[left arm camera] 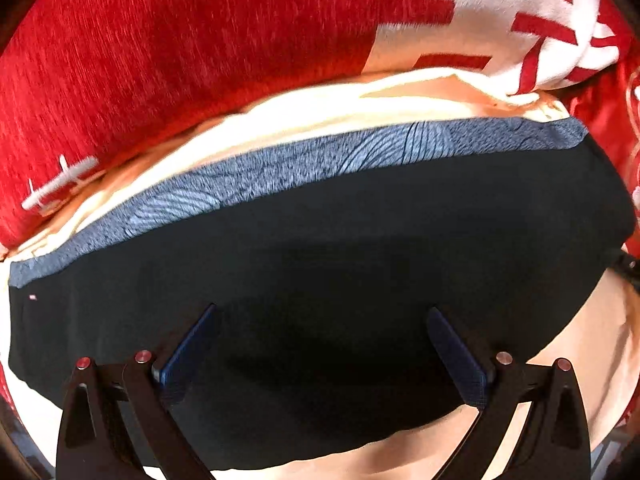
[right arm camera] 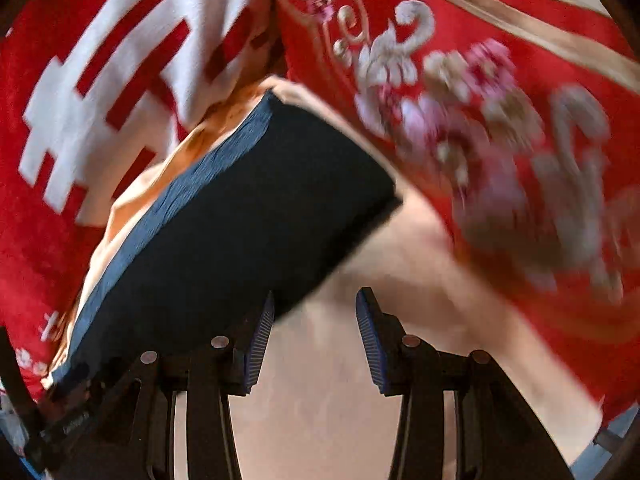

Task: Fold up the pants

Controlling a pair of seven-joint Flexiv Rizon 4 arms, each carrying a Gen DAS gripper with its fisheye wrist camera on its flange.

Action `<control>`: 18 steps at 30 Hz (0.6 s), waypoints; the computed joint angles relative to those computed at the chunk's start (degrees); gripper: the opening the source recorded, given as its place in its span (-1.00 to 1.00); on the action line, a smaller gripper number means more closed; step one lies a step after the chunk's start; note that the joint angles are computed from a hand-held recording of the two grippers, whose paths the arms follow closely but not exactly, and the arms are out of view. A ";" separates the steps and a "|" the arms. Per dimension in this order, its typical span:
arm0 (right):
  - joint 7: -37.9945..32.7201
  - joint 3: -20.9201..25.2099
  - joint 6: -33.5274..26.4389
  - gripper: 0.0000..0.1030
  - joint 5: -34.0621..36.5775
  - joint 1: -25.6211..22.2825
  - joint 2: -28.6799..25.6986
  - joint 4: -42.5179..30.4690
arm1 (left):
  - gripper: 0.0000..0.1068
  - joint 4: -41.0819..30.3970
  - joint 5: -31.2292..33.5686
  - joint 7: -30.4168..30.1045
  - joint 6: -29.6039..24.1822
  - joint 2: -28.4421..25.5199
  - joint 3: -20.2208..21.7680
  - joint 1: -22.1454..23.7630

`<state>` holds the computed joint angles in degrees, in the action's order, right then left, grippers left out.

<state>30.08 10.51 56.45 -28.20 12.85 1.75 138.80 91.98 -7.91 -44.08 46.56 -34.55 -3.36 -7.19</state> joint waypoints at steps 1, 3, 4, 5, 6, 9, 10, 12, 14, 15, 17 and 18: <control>-1.95 -0.35 -0.29 -0.81 0.25 -0.20 -0.12 -0.43 | 0.93 0.33 -0.27 -0.05 0.28 0.04 -0.13 0.09; -4.91 -0.13 -4.09 -0.81 0.22 -0.11 1.11 -1.32 | 0.93 0.63 -0.62 -0.08 0.33 0.06 -0.27 0.21; -6.48 -0.01 -6.33 -0.81 0.25 0.08 0.99 -2.29 | 0.93 0.55 -0.66 -0.07 0.22 -0.04 -0.25 0.27; -8.39 0.14 -9.06 -0.81 1.58 0.38 0.83 -3.26 | 0.93 0.50 -0.65 -0.02 0.15 -0.10 -0.21 0.32; -9.11 0.10 -9.68 -0.81 2.58 0.39 0.65 -3.47 | 0.93 0.48 -0.50 0.03 0.10 -0.10 -0.10 0.32; -8.94 -0.15 -8.69 -0.38 6.51 -0.08 0.61 -2.47 | 0.93 0.43 -0.22 0.34 0.69 -0.38 -0.14 0.22; -7.79 0.10 -8.64 -0.36 6.52 -0.17 1.56 -1.98 | 0.93 0.43 -0.22 0.53 0.85 -0.45 -0.23 0.22; -7.57 0.68 -10.64 -0.35 6.71 0.10 2.73 -2.62 | 0.93 0.43 -0.37 0.48 0.65 -0.55 -0.27 0.20; -8.43 1.55 -14.34 -0.34 7.43 1.05 3.46 -4.36 | 0.93 0.94 -0.65 0.35 0.21 0.00 -0.23 0.35; -8.48 1.82 -14.70 -0.32 7.16 1.36 3.56 -4.79 | 0.93 1.29 -0.74 0.26 0.26 0.20 -0.23 0.37; -9.09 2.15 -14.41 -0.31 6.60 2.19 2.74 -6.08 | 0.93 0.59 -0.58 0.24 0.19 -0.36 -0.08 0.40; -10.00 2.08 -13.63 -0.31 6.66 2.55 2.01 -6.70 | 0.93 0.41 -0.52 0.39 0.24 -0.51 -0.06 0.49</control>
<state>20.08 12.59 42.81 -21.54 15.40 3.76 132.09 92.39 -8.43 -43.69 46.80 -35.06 -3.42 -6.71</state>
